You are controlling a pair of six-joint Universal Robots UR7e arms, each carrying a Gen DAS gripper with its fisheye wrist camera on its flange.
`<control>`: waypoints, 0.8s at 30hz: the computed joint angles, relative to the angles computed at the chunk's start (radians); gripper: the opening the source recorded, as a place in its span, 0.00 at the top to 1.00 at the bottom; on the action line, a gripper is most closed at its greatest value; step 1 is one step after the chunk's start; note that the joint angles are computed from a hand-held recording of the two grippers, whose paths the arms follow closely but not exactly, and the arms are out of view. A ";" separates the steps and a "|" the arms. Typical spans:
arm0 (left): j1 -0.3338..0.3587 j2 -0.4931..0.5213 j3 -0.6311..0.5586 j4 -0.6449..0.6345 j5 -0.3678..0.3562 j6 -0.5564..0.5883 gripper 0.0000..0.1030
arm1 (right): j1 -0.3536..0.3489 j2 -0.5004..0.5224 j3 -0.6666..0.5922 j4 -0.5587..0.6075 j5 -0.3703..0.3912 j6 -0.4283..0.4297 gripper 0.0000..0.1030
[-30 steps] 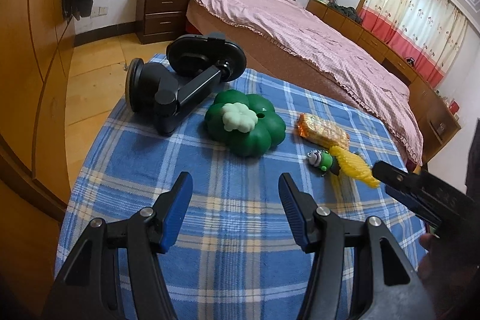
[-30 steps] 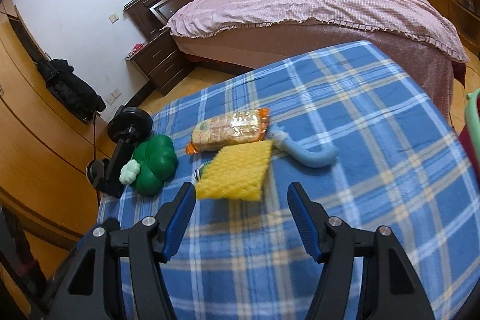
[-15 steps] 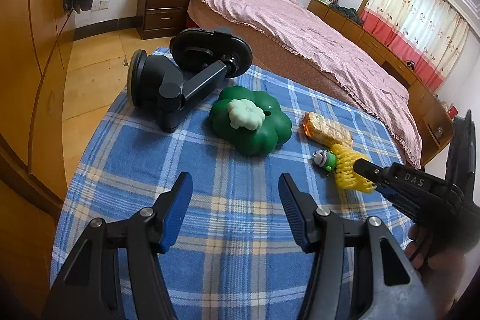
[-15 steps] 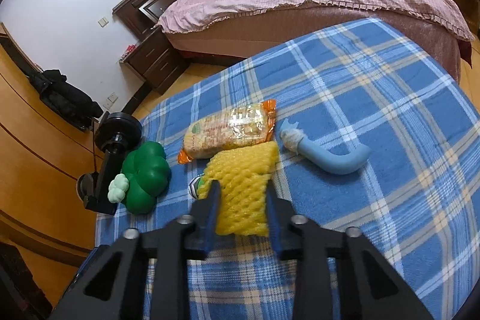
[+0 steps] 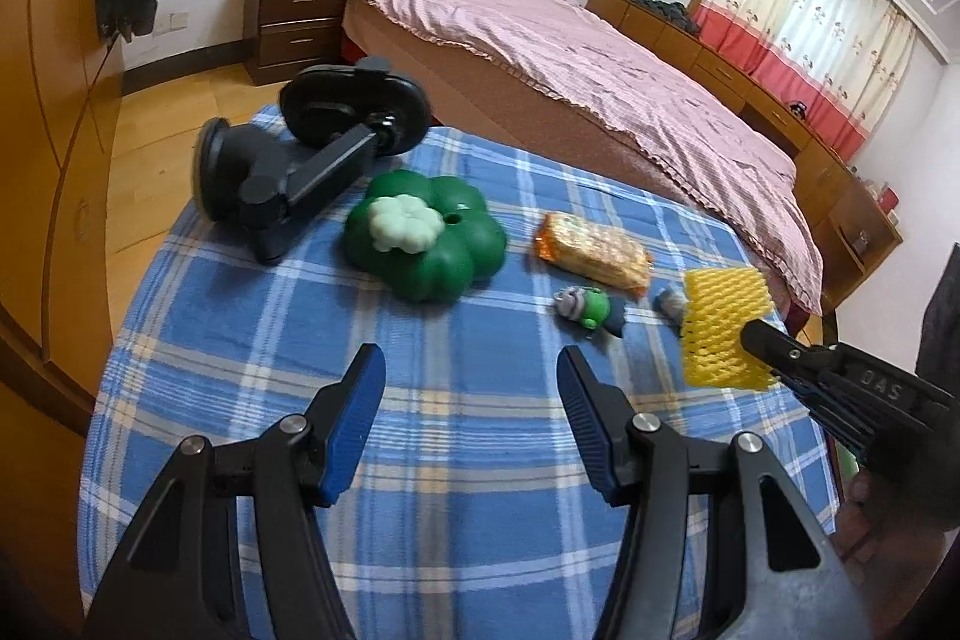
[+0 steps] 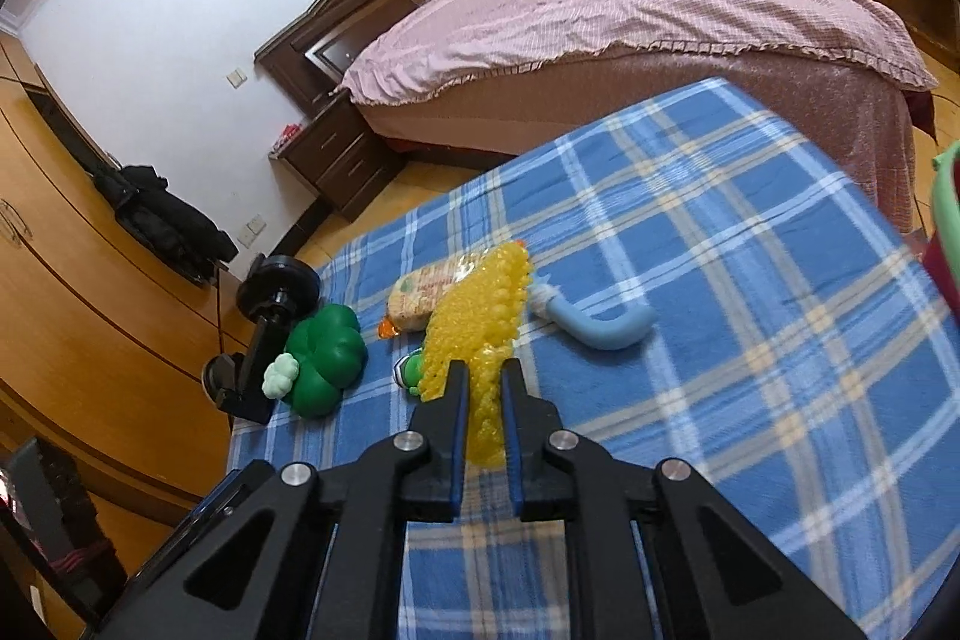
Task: Collect trash
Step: 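Grasp the yellow foam net with the right tool and lift it, then carry the yellow foam net toward the red bucket with the right tool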
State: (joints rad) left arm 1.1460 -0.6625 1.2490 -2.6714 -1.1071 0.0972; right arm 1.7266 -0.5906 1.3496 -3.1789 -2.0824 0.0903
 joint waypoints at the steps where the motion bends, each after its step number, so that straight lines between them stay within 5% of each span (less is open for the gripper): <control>1: -0.004 0.002 -0.001 0.003 0.000 0.003 0.42 | -0.001 -0.012 0.017 -0.013 0.004 0.000 0.88; 24: -0.053 0.180 -0.217 0.180 0.013 0.057 0.42 | -0.011 -0.218 0.284 -0.278 -0.184 -0.115 0.88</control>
State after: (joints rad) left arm 1.0930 -0.4823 1.0315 -2.4918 -1.0939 0.1541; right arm 1.7156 -0.8090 1.6336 -3.4566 -2.2664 -0.0248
